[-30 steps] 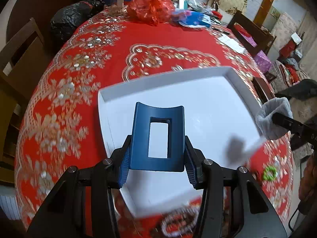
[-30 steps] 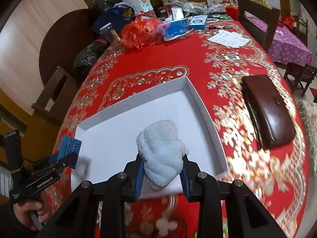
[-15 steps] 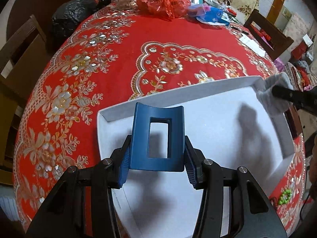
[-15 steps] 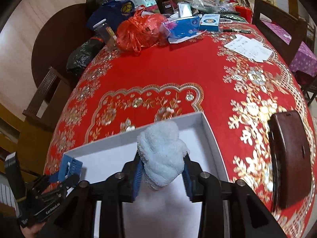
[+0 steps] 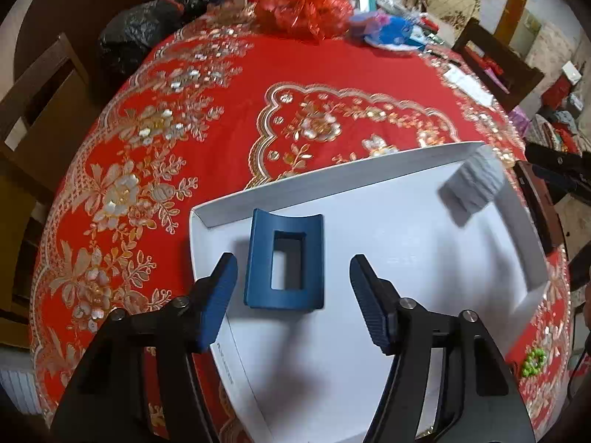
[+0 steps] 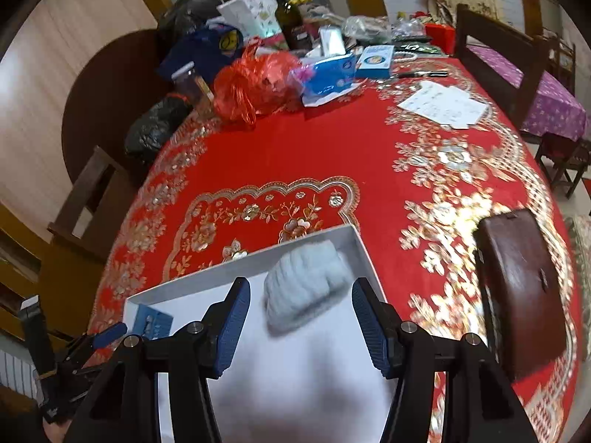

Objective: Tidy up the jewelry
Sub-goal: 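Carry the blue claw clip into the tray with the left tool while the right tool drops the scrunchie there, then lower the left tool onto the braided grey bracelet and close on it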

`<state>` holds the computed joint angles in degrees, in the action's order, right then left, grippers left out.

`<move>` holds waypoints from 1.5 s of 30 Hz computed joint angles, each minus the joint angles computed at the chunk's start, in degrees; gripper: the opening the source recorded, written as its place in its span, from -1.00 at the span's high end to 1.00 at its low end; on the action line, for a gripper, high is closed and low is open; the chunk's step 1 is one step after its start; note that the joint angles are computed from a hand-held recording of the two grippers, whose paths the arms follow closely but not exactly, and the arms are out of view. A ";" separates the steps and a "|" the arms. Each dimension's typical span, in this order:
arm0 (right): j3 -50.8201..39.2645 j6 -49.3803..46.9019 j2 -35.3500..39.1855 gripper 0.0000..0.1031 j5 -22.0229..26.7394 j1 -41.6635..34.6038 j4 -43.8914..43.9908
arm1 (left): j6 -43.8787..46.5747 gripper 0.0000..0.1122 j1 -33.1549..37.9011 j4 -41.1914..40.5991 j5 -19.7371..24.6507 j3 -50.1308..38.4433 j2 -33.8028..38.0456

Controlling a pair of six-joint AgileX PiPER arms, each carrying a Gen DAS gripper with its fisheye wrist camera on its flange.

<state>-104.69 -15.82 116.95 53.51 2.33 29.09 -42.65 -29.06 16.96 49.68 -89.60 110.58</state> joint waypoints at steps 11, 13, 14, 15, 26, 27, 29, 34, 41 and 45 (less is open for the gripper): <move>36.09 -8.88 -26.33 -0.07 -5.24 -8.74 5.12 | -7.25 -0.20 -8.90 6.13 2.68 7.44 -11.53; 41.56 -9.32 -30.52 -0.07 -5.07 -10.70 5.08 | -8.22 -0.20 -10.91 5.43 2.75 9.49 -13.56; 43.88 -9.21 -32.30 -0.07 -5.12 -11.43 4.81 | -8.77 -0.20 -11.75 5.15 2.45 10.72 -14.62; 46.71 -8.17 -34.56 -0.07 -5.14 -11.89 3.53 | -9.68 -0.20 -13.05 5.04 2.28 12.27 -15.90; 63.03 1.58 -51.23 -0.07 -5.18 -3.26 -3.74 | -21.44 -0.20 -25.43 4.37 4.00 21.24 -20.03; 63.23 2.39 -52.08 -0.07 -5.13 -0.99 -5.07 | -21.90 -0.20 -26.12 4.36 4.54 20.93 -19.67; 63.42 4.01 -53.73 -0.07 -5.29 2.58 -7.60 | -22.45 -0.20 -27.38 5.18 6.02 19.62 -18.83; 63.43 5.59 -56.28 -0.07 -5.00 4.49 -10.89 | -23.82 -0.20 -29.21 7.08 8.89 17.11 -17.44; 64.35 4.30 -57.93 -0.07 -2.64 -0.38 -9.69 | -23.72 -0.20 -29.46 6.90 9.80 16.22 -16.93; 64.81 3.53 -58.21 -0.07 -1.99 -2.00 -8.78 | -23.35 -0.20 -29.42 6.38 9.70 16.09 -16.60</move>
<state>-39.88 -12.29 58.74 51.51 0.32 20.31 -65.99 -58.48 23.34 59.38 -73.51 93.98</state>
